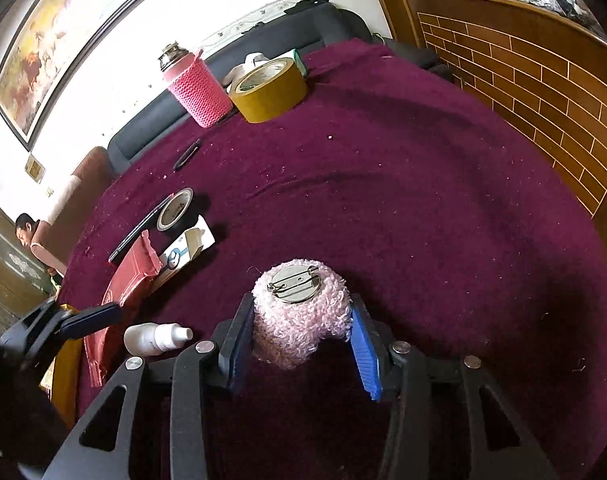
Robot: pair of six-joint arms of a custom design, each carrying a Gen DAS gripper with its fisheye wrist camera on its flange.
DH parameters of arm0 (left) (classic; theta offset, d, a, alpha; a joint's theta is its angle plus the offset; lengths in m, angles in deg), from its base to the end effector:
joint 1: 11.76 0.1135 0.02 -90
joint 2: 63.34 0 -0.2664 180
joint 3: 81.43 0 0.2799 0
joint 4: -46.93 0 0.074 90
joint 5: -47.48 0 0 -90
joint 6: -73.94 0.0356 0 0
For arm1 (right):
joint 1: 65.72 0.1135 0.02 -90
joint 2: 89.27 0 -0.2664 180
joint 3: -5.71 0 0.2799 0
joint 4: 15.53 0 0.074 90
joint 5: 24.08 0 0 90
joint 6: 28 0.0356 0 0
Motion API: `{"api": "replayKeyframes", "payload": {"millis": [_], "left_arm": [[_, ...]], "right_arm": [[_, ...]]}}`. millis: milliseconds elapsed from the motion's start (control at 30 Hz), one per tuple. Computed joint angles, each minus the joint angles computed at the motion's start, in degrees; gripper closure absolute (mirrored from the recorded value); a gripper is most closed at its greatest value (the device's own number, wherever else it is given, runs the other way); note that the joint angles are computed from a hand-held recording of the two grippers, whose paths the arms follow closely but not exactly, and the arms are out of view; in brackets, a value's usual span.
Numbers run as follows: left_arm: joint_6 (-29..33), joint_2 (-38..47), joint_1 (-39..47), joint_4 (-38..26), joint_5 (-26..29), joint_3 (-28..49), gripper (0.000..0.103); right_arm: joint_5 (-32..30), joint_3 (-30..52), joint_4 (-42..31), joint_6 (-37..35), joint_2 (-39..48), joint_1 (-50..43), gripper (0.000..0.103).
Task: Organize objects
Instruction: 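Grasp the white bottle with the left gripper while the right gripper grasps the pink fuzzy ball, then carry the bottle and fuzzy ball over the tray and lower them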
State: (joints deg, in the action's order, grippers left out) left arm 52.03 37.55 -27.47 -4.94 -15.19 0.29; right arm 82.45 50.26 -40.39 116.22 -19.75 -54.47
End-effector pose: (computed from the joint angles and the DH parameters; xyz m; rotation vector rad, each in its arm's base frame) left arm 0.3508 -0.1157 0.1833 1.8249 1.8750 -0.3777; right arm 0.2474 0.0389 0.1623 0.9965 2.1840 0.1811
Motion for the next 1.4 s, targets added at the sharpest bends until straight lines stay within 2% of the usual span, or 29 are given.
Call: {"api": "replayKeyframes", "payload": {"millis": [67,133,267,433,567,800,967,1067,1167,1267,1400], "left_arm": [[-0.19,2.16,-1.09,-0.40,-2.73,1.58,0.061],[0.01,5.05,-0.46,-4.96,-1.49,5.13,0.078],[-0.78,4.76,0.35,-3.59,-0.45,3.62,0.078],[-4.33,2.35,0.88,-0.56,0.09,0.47,0.079],[-4.91,-0.14,2.72,-1.50,1.57,-1.08,0.079],[-2.09,-7.19,10.58,-7.60,7.75,-2.86,0.078],[3.93,-10.22,21.17,-16.51,13.89,-1.44,0.078],[8.93,-8.72,29.91,-23.43,18.08,2.62,0.078],[12.96,-3.59,39.19,-29.46,21.29,10.11,0.078],[13.06,2.39,46.09,-32.38,22.72,18.84,0.078],[8.78,12.26,52.22,-33.17,23.22,32.85,0.078]], "right_arm": [[-0.36,-0.46,0.10,0.36,-0.65,0.00,0.053],[-1.26,-0.98,0.40,0.11,-1.35,-0.85,0.053],[-1.11,-0.83,0.48,0.07,-1.05,-0.86,0.053],[2.01,1.21,-1.40,-0.50,1.12,0.87,0.054],[2.42,0.71,-0.97,-0.30,0.90,0.85,0.055],[3.74,-0.45,-1.48,1.25,-0.80,0.00,0.056],[5.24,-0.29,-1.64,1.13,-0.43,0.36,0.056],[7.56,0.24,-2.15,0.90,-0.03,1.60,0.056],[12.10,1.91,-3.90,0.26,1.21,4.24,0.056],[14.76,4.78,-6.99,1.14,3.24,7.37,0.056],[17.26,11.47,-11.68,4.39,6.34,15.83,0.056]]}}
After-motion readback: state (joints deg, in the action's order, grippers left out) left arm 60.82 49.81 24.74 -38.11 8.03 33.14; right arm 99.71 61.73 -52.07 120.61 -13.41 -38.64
